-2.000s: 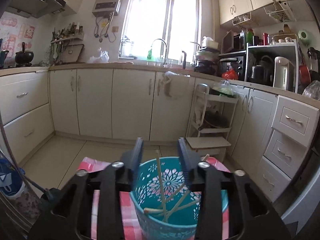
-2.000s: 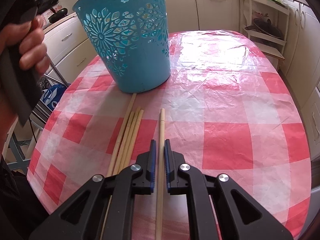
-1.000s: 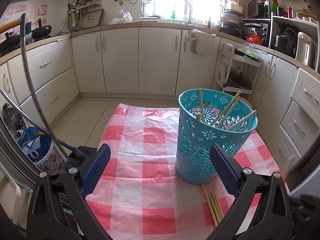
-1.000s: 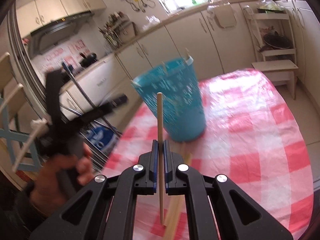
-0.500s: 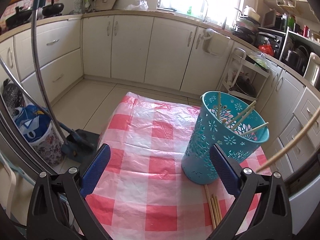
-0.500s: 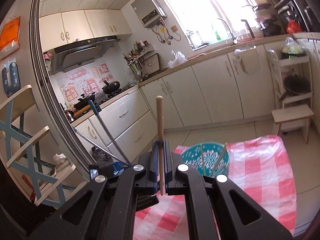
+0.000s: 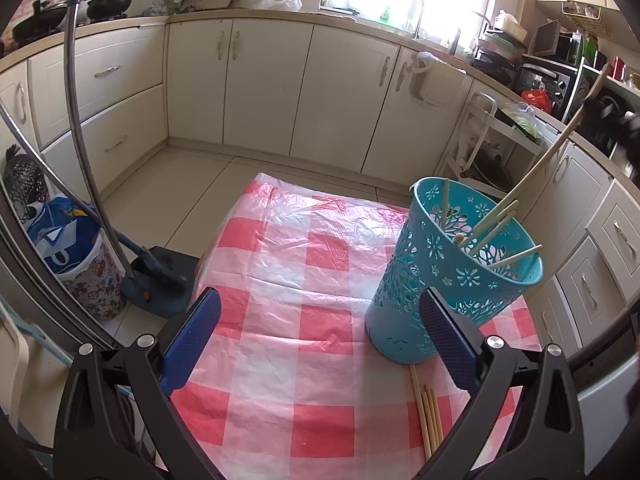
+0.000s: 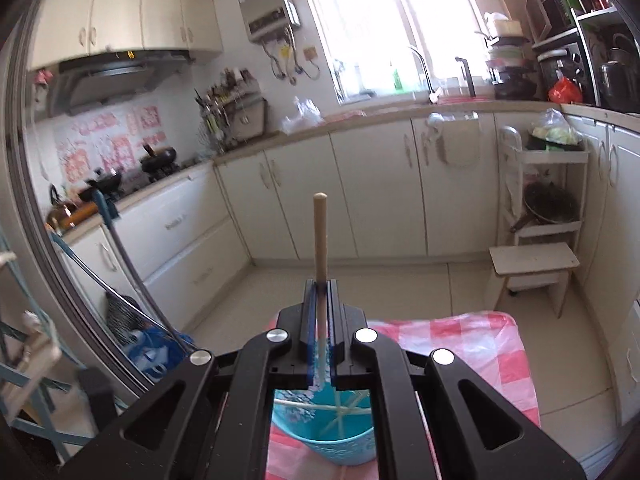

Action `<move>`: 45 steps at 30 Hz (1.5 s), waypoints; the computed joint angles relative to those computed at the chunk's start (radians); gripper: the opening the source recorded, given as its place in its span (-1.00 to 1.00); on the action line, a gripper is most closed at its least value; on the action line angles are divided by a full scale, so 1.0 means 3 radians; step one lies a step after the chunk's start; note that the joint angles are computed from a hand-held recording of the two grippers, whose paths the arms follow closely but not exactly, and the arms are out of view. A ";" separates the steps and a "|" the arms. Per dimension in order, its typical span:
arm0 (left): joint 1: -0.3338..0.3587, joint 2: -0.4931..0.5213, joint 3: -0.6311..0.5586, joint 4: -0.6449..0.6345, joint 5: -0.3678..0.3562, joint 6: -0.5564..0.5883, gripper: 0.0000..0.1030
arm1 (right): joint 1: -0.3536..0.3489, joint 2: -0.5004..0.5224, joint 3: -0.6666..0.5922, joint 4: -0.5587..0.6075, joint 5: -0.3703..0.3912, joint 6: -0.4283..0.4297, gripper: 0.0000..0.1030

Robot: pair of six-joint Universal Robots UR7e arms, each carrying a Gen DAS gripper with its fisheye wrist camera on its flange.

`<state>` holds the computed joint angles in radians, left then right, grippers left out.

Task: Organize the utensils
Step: 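Lift the gripped stick over the bin and open the right tool, then lower both open tools back to the remaining sticks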

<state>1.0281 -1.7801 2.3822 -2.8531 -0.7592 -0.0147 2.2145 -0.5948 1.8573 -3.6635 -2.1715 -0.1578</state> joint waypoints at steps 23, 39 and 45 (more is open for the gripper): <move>-0.0097 0.0010 0.0079 0.0364 0.0049 0.0033 0.85 | -0.0139 0.0330 0.1226 0.0000 -0.0139 0.0645 -0.38; 0.0076 0.0236 0.0112 0.0853 -0.0165 0.0021 0.85 | -0.0289 0.0481 0.1214 0.0107 -0.0055 0.0733 -0.52; 0.0080 0.0336 0.0129 0.0850 -0.0154 0.0011 0.85 | -0.0223 0.0593 0.1077 0.0234 -0.0270 0.0628 -0.53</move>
<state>1.0521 -1.6794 2.4209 -2.5982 -0.8053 -0.0115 2.1477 -0.4170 2.1805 -3.5931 -2.2526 0.0306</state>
